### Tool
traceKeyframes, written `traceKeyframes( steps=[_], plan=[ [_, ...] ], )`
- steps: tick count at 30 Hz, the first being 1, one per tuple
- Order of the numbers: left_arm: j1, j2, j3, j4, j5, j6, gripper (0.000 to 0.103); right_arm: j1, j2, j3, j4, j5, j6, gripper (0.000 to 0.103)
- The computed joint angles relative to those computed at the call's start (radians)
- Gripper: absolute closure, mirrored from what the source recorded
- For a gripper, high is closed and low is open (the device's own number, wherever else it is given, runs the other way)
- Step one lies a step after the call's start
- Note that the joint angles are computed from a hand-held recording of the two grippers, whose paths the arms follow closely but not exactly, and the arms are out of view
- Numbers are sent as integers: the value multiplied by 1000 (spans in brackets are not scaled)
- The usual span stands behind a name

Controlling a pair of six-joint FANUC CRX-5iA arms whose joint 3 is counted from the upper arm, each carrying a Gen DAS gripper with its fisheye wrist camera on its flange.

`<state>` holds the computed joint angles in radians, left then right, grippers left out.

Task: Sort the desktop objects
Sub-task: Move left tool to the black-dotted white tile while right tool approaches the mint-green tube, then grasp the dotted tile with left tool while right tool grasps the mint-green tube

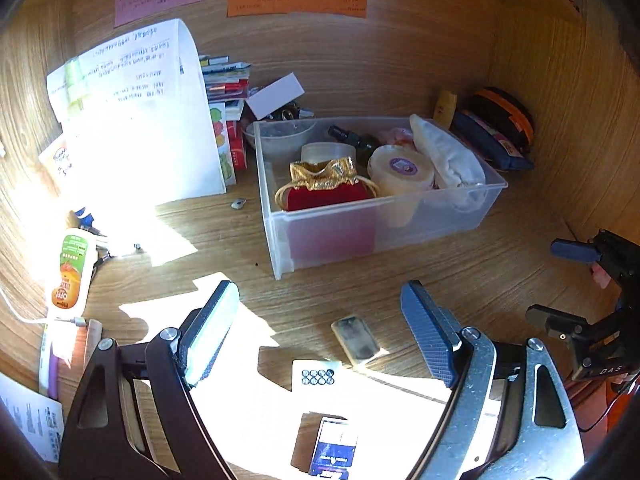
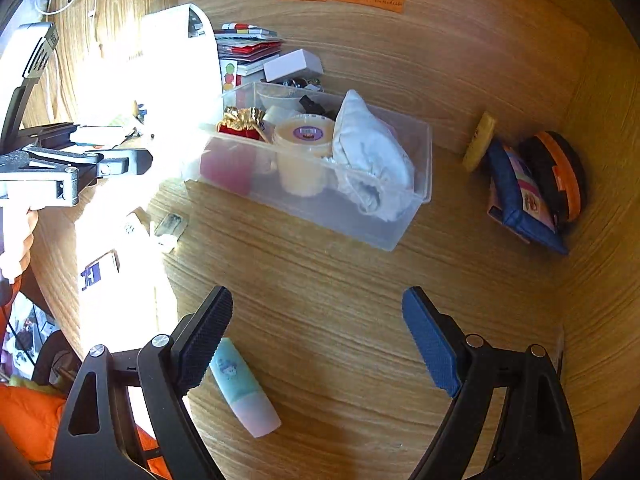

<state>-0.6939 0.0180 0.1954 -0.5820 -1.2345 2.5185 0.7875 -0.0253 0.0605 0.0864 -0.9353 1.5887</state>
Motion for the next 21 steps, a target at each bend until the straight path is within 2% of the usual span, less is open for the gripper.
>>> traceKeyframes(
  steps=[8,12,15,18,21],
  plan=[
    [-17,-16,-69,36,-5,35,19,7,-60,-76,-53,0,36,20],
    [-6,-21,-101,72,17,40,19,23,-70,-97,-71,-7,55,21],
    [17,-22,-125,115,36,34,19,37,-63,-98,-71,-31,67,28],
    [33,-22,-140,133,45,42,21,43,-50,-89,-68,-56,69,41],
    [25,-8,-125,111,19,51,32,44,-43,-82,-71,-69,77,47]
  ],
)
